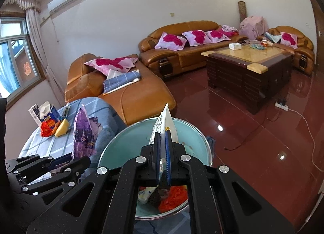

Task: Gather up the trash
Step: 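Carry the purple wrapper and receipt over the bucket, then open both grippers to drop the wrapper and receipt into the bucket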

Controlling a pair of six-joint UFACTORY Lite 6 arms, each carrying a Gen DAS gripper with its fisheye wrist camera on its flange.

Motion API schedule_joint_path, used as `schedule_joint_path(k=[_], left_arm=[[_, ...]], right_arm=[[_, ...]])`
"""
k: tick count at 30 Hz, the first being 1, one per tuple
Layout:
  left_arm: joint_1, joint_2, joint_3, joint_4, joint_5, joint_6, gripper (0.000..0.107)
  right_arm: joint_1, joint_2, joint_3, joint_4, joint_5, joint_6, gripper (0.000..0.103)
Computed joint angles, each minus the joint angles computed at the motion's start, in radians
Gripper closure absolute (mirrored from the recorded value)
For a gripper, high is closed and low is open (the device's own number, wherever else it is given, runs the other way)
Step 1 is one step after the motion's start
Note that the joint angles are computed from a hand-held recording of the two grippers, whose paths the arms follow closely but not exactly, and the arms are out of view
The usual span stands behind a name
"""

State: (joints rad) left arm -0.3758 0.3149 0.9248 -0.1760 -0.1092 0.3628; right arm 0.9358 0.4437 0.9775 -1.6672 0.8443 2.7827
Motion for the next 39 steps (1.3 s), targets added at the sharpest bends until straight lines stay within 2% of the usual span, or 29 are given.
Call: schedule_joint_path(k=[4, 6, 18, 22, 25, 30, 33, 35, 38, 39], left_arm=[[-0.018, 0.052, 0.044, -0.006, 0.010, 0.001, 0.087], [-0.030, 0.082, 0.067, -0.089, 0.009, 0.078, 0.087], [-0.060, 0.181, 0.138, -0.152, 0.011, 0.133, 0.087], [-0.048, 0.213, 0.175, 0.015, 0.038, -0.028, 0.087], [-0.046, 0.230, 0.189, 0.023, 0.044, -0.034, 0.087], [-0.052, 0.263, 0.222, -0.097, 0.061, 0.082, 0.085], [-0.053, 0.275, 0.242, -0.287, 0.071, 0.273, 0.083], [-0.052, 0.280, 0.249, -0.352, 0.077, 0.336, 0.083], [-0.052, 0.277, 0.246, -0.449, 0.075, 0.432, 0.072], [-0.050, 0.274, 0.243, -0.422, 0.072, 0.404, 0.064]], right_arm=[[-0.021, 0.006, -0.007, -0.011, -0.018, 0.016, 0.097], [-0.029, 0.009, -0.014, -0.020, -0.027, 0.031, 0.097], [-0.055, 0.030, -0.015, -0.038, -0.053, 0.061, 0.097], [-0.064, 0.040, -0.010, -0.043, -0.065, 0.068, 0.097], [-0.072, 0.043, -0.010, -0.053, -0.075, 0.076, 0.097], [-0.077, 0.049, -0.007, -0.064, -0.089, 0.088, 0.097], [-0.081, 0.044, -0.014, -0.071, -0.089, 0.094, 0.097], [-0.082, 0.040, -0.020, -0.075, -0.088, 0.101, 0.097], [-0.084, 0.038, -0.024, -0.077, -0.088, 0.104, 0.097], [-0.085, 0.036, -0.024, -0.078, -0.088, 0.105, 0.097]])
